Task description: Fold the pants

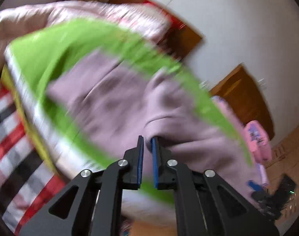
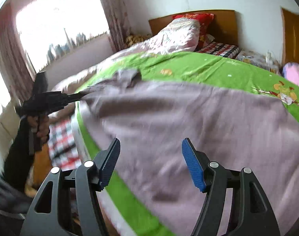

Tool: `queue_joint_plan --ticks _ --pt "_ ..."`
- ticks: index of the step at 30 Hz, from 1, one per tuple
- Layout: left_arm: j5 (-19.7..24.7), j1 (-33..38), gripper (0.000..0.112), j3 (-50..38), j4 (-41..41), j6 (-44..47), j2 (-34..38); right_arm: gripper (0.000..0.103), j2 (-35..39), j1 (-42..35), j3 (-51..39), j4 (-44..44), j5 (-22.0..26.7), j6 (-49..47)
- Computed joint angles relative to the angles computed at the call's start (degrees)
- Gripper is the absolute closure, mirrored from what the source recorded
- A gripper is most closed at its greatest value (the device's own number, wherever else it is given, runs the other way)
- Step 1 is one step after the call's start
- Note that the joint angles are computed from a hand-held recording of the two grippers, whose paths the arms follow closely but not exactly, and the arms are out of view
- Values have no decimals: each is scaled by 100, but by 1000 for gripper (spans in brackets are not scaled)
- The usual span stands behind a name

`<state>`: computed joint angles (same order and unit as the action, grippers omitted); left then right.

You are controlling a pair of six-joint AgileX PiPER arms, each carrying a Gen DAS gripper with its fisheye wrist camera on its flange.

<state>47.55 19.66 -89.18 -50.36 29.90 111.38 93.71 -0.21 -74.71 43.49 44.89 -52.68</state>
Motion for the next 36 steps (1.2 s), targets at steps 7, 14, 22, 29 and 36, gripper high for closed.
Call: queue_joint_plan --ticks 7,14,22,29,36 --pt "-327 -70 52 353 -1349 1100 -94 62 -560 299 969 -533 -898 -142" --pt "-709 -577 52 -137 -218 240 178 73 -398 470 861 -873 -902 -9" --pt "-659 -637 61 -410 341 -60 303 79 -376 831 948 -1609 -1292 240" --pt "-745 -675 105 -409 128 297 66 99 -674 659 982 -1062 -1548 -157" --pt "-435 -445 105 -425 -86 366 -336 99 -1053 408 865 -694 -990 -395"
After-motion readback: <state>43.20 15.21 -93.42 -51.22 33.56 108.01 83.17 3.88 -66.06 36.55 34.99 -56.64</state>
